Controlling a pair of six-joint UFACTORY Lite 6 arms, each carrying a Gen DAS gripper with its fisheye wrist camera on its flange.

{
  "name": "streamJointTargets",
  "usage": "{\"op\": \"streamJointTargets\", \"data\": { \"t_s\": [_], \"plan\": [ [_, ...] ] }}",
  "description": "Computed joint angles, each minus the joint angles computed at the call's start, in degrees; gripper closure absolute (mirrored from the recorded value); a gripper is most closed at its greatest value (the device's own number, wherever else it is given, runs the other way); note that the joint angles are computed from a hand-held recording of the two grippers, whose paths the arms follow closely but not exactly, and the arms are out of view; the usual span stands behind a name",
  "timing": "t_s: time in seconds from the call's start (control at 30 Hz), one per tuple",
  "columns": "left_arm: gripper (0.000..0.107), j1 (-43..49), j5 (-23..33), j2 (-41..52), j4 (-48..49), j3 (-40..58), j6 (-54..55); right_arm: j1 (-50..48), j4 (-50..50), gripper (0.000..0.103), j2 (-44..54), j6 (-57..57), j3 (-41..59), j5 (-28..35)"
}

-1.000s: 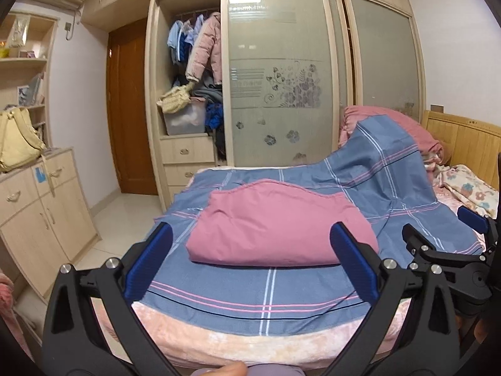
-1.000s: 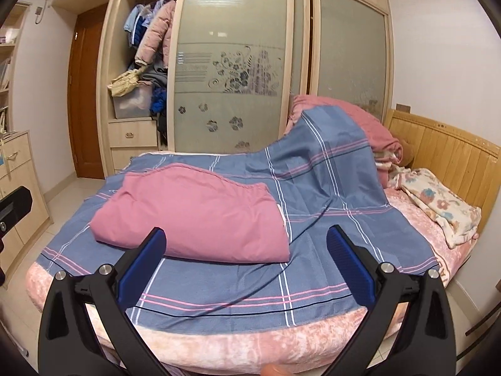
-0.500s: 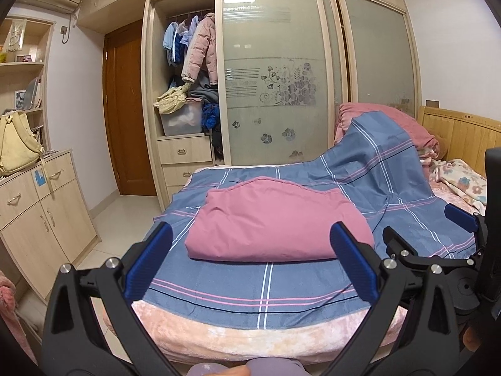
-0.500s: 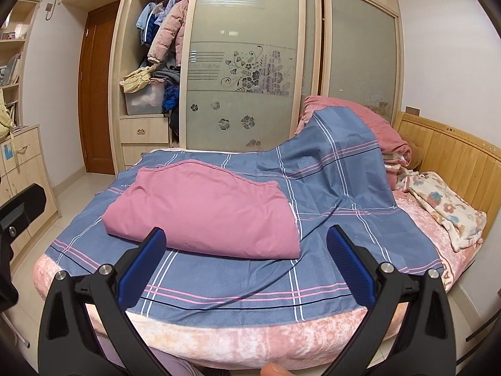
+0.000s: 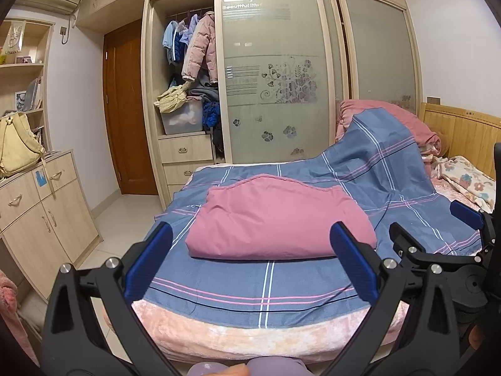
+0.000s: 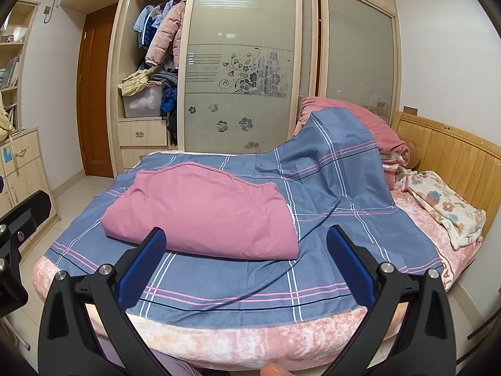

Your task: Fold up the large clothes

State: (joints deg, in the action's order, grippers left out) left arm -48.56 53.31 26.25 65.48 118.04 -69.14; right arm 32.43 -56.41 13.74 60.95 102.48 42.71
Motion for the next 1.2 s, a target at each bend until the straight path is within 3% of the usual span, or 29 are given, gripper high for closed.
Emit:
{"op": "streamJointTargets", "data": {
  "t_s": [1.2],
  "plan": [
    [0.006, -1.6, 1.8, 1.9, -0.2, 2.9, 0.4, 1.1, -0.3, 0.001, 0.1, 0.2, 0.5, 1.0]
  ]
}}
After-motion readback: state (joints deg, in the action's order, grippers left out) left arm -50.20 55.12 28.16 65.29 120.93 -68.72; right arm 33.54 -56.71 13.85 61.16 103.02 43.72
